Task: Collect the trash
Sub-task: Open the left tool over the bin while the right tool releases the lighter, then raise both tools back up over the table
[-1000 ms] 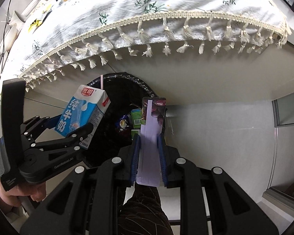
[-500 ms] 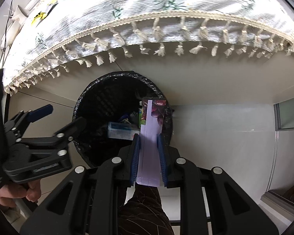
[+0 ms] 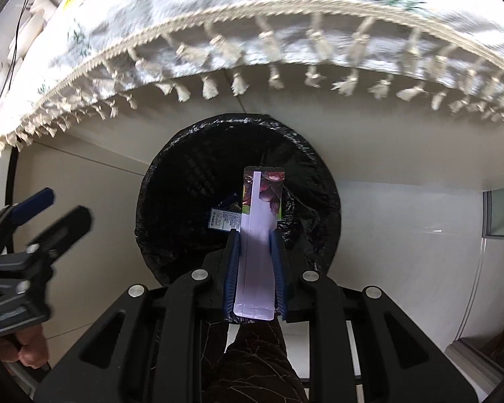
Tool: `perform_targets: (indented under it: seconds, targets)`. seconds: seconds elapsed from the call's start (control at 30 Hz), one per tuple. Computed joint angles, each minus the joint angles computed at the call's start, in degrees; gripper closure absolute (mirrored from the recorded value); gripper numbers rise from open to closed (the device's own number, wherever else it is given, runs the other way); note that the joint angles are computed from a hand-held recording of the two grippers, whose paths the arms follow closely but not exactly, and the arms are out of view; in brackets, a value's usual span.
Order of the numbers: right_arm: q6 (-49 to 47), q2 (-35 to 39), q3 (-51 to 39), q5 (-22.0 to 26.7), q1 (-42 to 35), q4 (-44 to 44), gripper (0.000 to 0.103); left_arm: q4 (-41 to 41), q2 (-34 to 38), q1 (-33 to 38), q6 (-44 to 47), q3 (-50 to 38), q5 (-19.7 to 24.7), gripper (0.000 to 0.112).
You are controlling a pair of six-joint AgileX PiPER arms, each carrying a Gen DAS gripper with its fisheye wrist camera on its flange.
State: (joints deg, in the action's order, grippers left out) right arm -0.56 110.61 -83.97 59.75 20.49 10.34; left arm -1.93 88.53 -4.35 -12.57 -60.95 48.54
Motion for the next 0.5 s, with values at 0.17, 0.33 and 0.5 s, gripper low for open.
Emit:
perform_targets:
  seconds: [0.17,0.33,0.5]
  targets:
    - [0.5,2.0,-1.1,-0.5,2.0,-0.9,0.084,0.6,-1.3,1.7,-0.4,1.1,0.5,0.015]
    - [0.7,1.3,-0.8,-1.4,3.2,-1.8,0.080,0.2,-2.2,3.1,0.1,2.2,0.1,0.015]
    - [1.6,0.0,-0.7,-1.7,3.0,-2.5,0.058,-0.2,-2.2,2.8,-0.4,2.6,-0.6,0.015]
